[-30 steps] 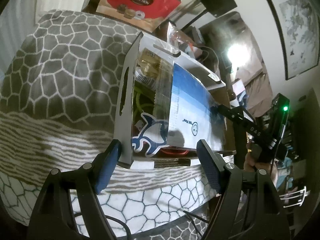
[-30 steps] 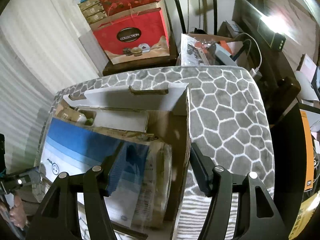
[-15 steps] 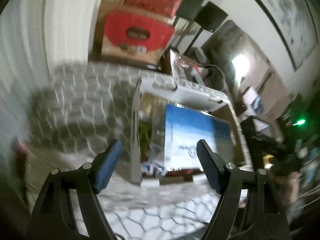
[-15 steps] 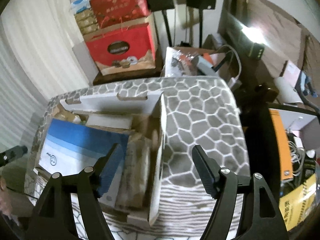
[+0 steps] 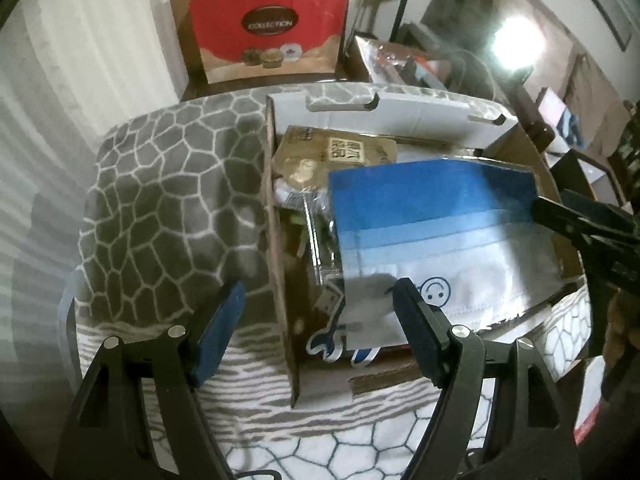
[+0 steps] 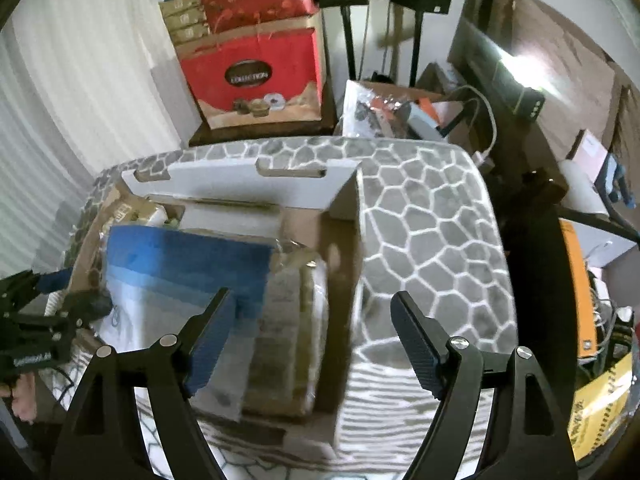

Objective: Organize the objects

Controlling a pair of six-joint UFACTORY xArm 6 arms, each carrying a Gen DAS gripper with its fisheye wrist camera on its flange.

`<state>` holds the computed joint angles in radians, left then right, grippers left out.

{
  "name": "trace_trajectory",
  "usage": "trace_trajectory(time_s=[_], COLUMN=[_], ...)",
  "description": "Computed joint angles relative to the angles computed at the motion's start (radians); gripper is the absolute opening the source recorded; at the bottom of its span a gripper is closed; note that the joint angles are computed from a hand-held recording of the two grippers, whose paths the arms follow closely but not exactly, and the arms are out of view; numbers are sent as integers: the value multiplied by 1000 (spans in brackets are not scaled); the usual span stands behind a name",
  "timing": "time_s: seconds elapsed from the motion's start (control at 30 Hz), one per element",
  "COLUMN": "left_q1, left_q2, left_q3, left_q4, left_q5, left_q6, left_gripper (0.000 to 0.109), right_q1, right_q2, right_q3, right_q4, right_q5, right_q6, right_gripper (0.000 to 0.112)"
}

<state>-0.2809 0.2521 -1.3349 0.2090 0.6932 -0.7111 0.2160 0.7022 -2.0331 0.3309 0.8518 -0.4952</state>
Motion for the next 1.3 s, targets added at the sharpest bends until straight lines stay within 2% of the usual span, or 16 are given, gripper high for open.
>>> trace_trajectory(time_s=[0.13,0.23,0.43,0.6,0.9,1.1,1.17,1.27,1.3], left_q1=[7,9,-1,-5,-21,-54,-66,-87,-95], left_q2=[-32,-70,-89,-117,-230,-282,-297,-318,-330], left_q3=[24,44,20,52,203,265,275,283,290], left_q4=[28,25,42,73,216,320,358,434,481], left_q5=[-6,-33,-37,-68,-169,-182,-170,-144,-139], left_q6=[-24,-31,-17,-63,-272,-398,-434,-500,-539], left_gripper=[74,74,74,74,74,74,75,102,102], right_q1=[13,20,2,-14,-30,-4,0,6,8], right_q2=[28,15,-12,-52,-223,-404,-438,-488,-500], right_q3=[-31,0,16,45,275,548,601,670,686], right_q4=[-12,-30,23,68,179,235,246,290,296], right_q5=[18,-11,-22,-25,-112,-289,-321,-364,-380], right_q6=[10,12,-15,-44,-155,-236,-239,-252,-254], right_gripper=[80,81,81,81,81,87,88,89,90])
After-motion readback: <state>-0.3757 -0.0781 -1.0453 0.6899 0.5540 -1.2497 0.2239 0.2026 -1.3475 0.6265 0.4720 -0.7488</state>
